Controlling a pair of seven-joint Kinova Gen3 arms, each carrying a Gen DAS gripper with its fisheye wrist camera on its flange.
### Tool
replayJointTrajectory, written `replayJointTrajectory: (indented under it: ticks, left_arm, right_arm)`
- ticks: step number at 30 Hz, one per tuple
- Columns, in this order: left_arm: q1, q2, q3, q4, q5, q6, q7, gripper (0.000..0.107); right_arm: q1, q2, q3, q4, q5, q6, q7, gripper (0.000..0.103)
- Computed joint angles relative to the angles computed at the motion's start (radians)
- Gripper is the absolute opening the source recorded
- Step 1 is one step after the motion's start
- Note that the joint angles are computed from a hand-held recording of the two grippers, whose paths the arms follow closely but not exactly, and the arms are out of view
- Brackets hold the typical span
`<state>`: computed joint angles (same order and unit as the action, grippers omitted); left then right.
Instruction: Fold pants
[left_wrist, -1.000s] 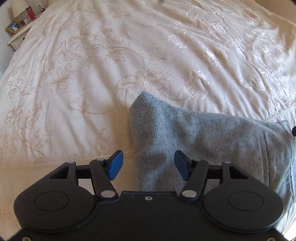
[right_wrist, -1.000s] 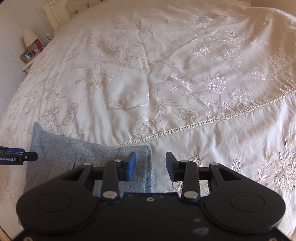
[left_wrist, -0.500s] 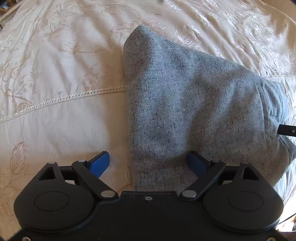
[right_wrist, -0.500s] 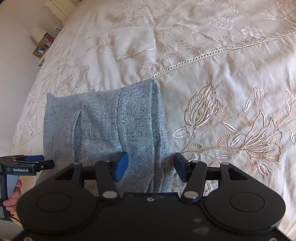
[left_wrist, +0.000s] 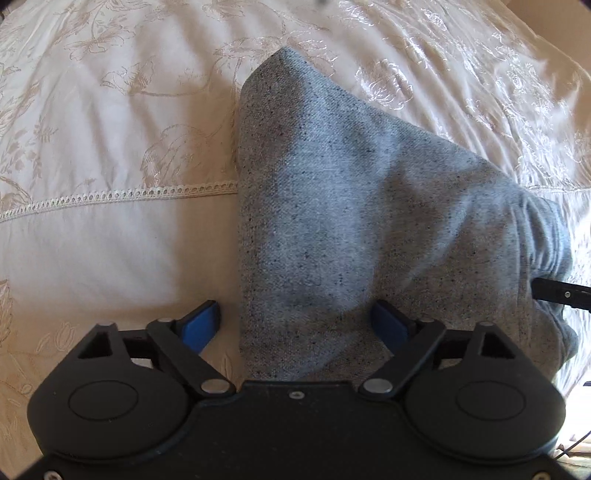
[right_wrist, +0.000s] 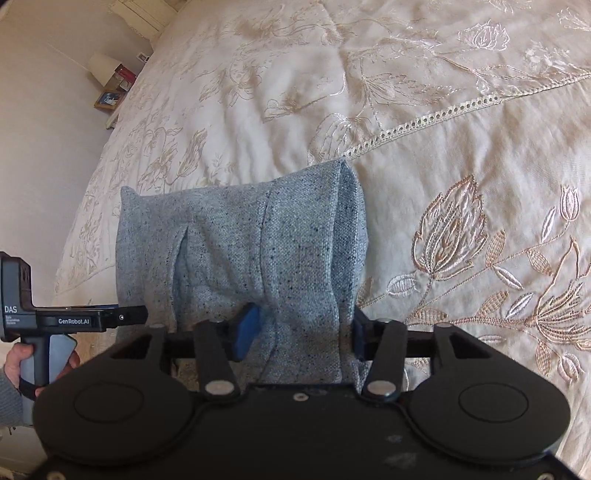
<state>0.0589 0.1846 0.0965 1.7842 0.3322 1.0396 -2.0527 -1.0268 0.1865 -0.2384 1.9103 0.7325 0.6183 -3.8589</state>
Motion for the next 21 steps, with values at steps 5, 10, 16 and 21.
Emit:
replayJointTrajectory:
  ticks: [5, 10, 16, 21]
  left_arm:
    - [0.098, -0.087, -0.084, 0.027, 0.015, -0.003, 0.013, 0.028]
    - [0.089, -0.202, -0.067, 0.037, 0.008, -0.003, 0.025, 0.026]
    - [0.066, -0.202, -0.094, -0.075, 0.054, 0.029, 0.023, 0.026]
    - [0.062, -0.110, -0.086, -0.236, 0.028, 0.026, 0.058, 0.026]
  right_arm:
    - [-0.142, 0.013, 0.110, -0.158, -0.091, 0.191, 0.195, 0.024]
    - [-0.094, 0.016, 0.014, -0.312, -0.110, 0.376, 0.362, 0.023]
    - [-0.023, 0.011, -0.028, -0.405, -0.062, 0.425, 0.506, 0.023]
    - [0.071, 0.047, 0.016, -0.493, -0.082, 0.364, 0.691, 0.023]
